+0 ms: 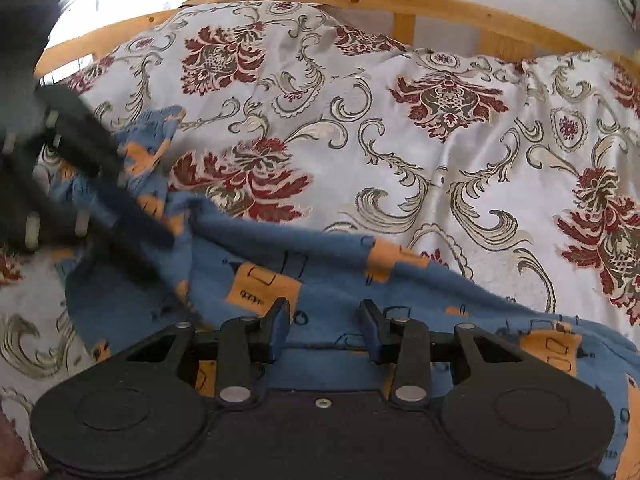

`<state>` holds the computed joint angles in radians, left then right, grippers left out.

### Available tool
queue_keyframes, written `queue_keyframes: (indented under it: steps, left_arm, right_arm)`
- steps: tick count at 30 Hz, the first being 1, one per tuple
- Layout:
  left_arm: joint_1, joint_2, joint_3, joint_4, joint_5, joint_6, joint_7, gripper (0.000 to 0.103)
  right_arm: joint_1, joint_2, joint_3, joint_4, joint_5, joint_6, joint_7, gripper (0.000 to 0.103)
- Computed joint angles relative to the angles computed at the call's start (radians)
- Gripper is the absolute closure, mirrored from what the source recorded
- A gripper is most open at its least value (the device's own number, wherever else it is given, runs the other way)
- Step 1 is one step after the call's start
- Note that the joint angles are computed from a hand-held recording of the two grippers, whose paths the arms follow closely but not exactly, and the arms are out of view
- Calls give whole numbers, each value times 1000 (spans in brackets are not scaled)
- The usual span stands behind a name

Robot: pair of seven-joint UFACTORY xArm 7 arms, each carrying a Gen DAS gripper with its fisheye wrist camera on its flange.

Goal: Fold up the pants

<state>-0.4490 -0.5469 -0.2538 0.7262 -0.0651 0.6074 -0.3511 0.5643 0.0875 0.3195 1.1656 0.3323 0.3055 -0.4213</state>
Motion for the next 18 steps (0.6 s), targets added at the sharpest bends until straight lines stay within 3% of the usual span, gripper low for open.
queue_keyframes:
  steps: [3,7,9,12,15,16,18]
  left_arm:
    - [62,-3,-12,19,-43,-5,-183,73]
    - [165,76,-66,140,81,159,-364,73]
    - [176,114,-67,188,132,229,-396,73]
    - [152,169,-28,240,121,324,-387,73]
    - [137,194,-4,250,105,344,-398,74]
    - [132,195,-1,251,107,353,-397,86]
    - [128,214,-1,275,122,387,-391,93]
  right_arm:
    - [4,-8,1,-22,-5,-30,2,61]
    - [6,-13,2,-34,-11,-51,7,61]
    - [8,-19,3,-46,-12,-65,1,61]
    - [9,-34,7,-64,10,-80,-23,61]
    - [14,-53,9,-85,41,-90,-59,61]
    - [17,-58,7,-92,41,-95,-61,61]
    - [22,-62,4,-97,53,-98,-73,61]
